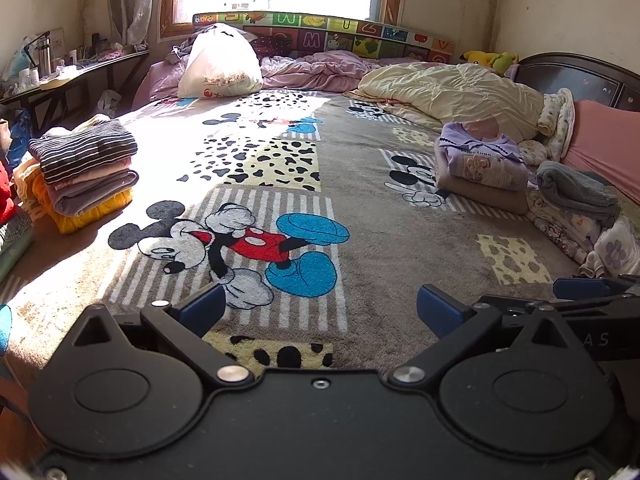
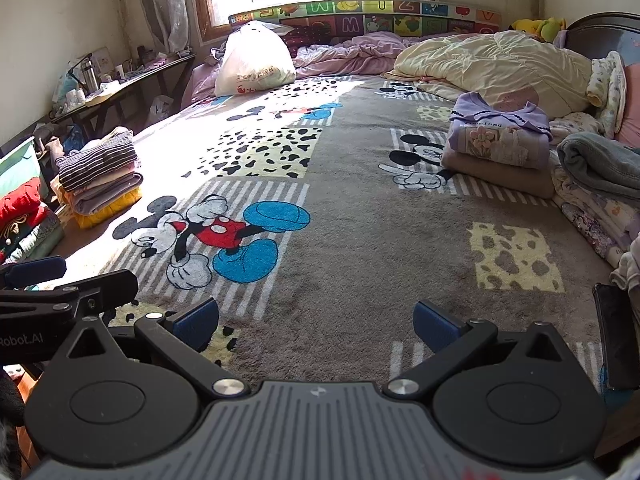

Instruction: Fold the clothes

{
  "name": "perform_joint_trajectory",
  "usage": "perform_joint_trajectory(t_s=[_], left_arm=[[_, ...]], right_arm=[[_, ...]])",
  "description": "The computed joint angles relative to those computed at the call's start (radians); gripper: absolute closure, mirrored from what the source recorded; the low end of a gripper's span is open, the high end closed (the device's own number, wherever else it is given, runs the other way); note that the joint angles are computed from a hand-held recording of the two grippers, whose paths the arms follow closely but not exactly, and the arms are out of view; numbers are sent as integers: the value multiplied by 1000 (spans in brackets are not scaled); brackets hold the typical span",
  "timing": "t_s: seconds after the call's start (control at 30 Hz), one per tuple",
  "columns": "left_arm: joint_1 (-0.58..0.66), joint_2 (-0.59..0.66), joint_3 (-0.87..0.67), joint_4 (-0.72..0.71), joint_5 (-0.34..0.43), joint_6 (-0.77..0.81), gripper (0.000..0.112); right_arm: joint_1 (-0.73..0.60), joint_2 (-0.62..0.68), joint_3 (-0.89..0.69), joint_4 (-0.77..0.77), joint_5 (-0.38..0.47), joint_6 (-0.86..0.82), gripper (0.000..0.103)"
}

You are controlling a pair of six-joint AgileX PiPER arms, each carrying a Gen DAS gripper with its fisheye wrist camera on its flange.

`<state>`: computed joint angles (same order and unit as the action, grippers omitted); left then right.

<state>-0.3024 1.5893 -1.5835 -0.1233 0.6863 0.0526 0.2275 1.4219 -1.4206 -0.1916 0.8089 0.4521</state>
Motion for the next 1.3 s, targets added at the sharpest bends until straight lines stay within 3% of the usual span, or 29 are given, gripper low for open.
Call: perform_joint_trajectory(t_s=[0.17, 1.3], left_arm=[[11, 12, -22, 4, 43, -6, 9], [-10, 17, -11, 45, 45, -51, 9]], right_arm=[[0, 8, -3, -4, 9, -4, 0], [-13, 9, 14, 22, -3, -21, 0]])
